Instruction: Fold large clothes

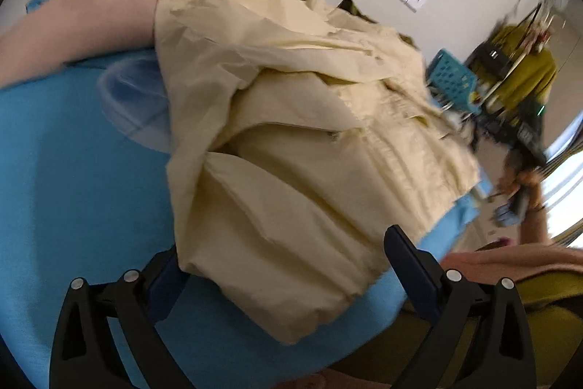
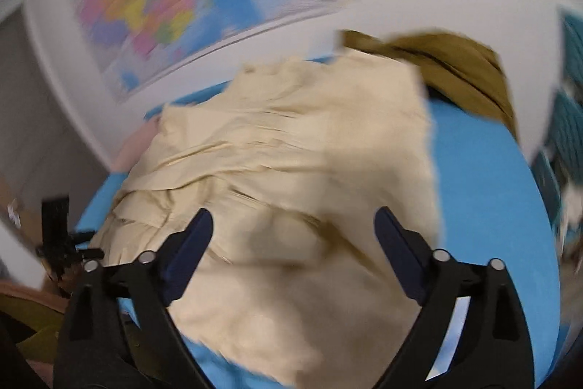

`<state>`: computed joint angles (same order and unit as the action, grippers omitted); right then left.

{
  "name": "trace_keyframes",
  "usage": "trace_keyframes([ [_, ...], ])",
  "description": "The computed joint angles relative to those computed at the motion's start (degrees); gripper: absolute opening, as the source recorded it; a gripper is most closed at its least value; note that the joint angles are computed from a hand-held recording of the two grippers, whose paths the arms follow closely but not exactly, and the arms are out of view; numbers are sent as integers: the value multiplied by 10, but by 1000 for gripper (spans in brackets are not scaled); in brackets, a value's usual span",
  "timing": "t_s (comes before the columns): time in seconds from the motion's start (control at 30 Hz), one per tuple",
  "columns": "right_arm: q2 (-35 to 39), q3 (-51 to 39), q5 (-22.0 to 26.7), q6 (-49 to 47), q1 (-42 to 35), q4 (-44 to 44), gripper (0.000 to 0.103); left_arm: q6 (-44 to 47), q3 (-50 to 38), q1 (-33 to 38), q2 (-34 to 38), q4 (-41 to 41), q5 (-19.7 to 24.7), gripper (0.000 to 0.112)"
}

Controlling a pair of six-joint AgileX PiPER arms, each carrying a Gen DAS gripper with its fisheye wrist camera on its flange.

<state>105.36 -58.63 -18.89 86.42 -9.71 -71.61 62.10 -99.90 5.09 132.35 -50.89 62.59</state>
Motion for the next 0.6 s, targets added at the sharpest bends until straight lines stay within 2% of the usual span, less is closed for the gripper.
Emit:
trace_keyframes([
  [0.1,20,33,-46,2,-39,8,93,-5,-7,1,7,-10,12,96],
  [0.2,55,37,-103,21,-60,-21,93,19,35,-19,-19,-8,-30,96],
  [0.3,66,43,-134,-40,-52,10,97,5,36,-33,-22,1,-40,95],
  [0.33,69,41,-142,-46,-48,7,95,0,36,-34,-23,0,-44,90],
  [0.37,72,40,-151,-51,-45,6,89,-9,41,-35,-27,1,-54,79],
  [0.4,83,33,-181,-35,-49,-16,78,-25,54,-37,-37,7,-80,70],
  [0.43,97,28,-211,-26,-55,-26,74,-43,60,-40,-43,17,-100,57],
  [0.47,96,33,-219,-40,-55,-18,73,-50,66,-41,-49,24,-114,56],
  [0.5,100,33,-235,-42,-60,-24,67,-47,81,-41,-57,22,-131,58],
  [0.57,111,36,-280,-47,-74,-14,66,-47,73,-32,-47,7,-118,72],
  [0.6,117,37,-299,-55,-78,-6,64,-39,61,-28,-37,-7,-97,77],
])
